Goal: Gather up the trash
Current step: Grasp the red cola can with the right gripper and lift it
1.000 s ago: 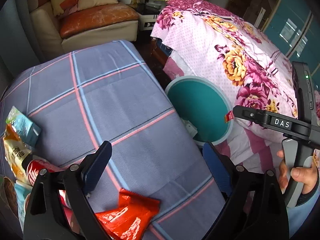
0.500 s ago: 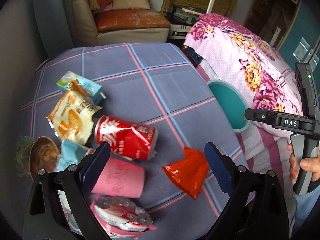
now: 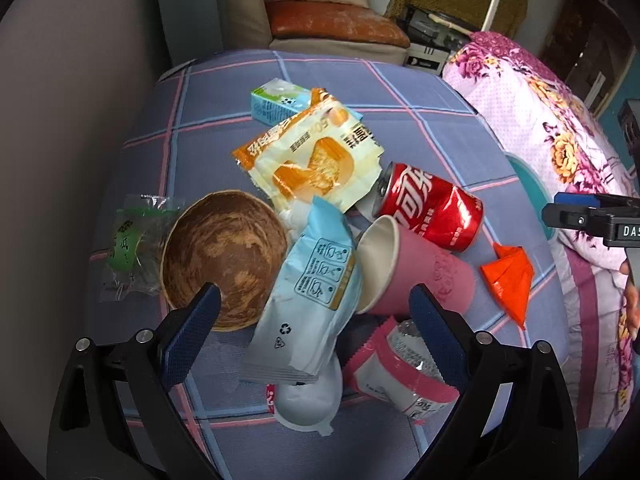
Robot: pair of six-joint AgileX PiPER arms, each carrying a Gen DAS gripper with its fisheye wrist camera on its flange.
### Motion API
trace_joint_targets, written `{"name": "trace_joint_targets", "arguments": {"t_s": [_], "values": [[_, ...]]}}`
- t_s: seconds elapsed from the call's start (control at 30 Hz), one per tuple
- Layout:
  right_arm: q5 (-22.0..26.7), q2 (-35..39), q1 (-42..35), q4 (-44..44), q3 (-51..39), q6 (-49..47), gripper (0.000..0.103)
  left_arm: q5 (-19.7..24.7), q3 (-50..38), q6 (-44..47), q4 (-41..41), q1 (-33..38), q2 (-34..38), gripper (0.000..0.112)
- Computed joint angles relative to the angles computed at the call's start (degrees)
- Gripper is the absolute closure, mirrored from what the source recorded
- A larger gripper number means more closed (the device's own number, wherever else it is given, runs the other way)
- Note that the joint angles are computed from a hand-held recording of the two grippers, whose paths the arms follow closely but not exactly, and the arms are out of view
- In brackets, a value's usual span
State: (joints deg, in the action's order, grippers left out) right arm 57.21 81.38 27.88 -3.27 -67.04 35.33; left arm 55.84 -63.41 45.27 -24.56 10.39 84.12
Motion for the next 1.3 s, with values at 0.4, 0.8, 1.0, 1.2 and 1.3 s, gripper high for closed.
{"name": "trace_joint_targets", "arguments": {"t_s": [0.4, 0.8, 1.0, 1.2, 1.3], "values": [[5.48, 19.33, 3.84, 4.06, -21.52, -14.28, 0.043, 3.54, -2.64, 4.0, -3.9, 6.42, 4.42, 0.017], [7.29, 29.67, -0.92, 14.87, -27.7, -29.88, 0.055, 8.18, -4.01, 0.2, -3.86, 6.17, 3.57, 0.017], [1.89, 22.5, -5.46, 19.18, -18.43, -31.51, 0.066, 13.07, -4.13, -3.63, -4.71, 1.55, 1.43, 0.017], [1.38, 23.44, -8.35, 25.94, -16.84, -35.77, 0.062, 9.86, -1.3, -9.73, -2.18, -3.16, -1.2, 0.017], [1.96, 26.53, -8.21, 27.78, -19.54, -38.29, 0.051, 9.48, -1.05, -12.09, -1.48, -2.65, -0.68, 0.017]]}}
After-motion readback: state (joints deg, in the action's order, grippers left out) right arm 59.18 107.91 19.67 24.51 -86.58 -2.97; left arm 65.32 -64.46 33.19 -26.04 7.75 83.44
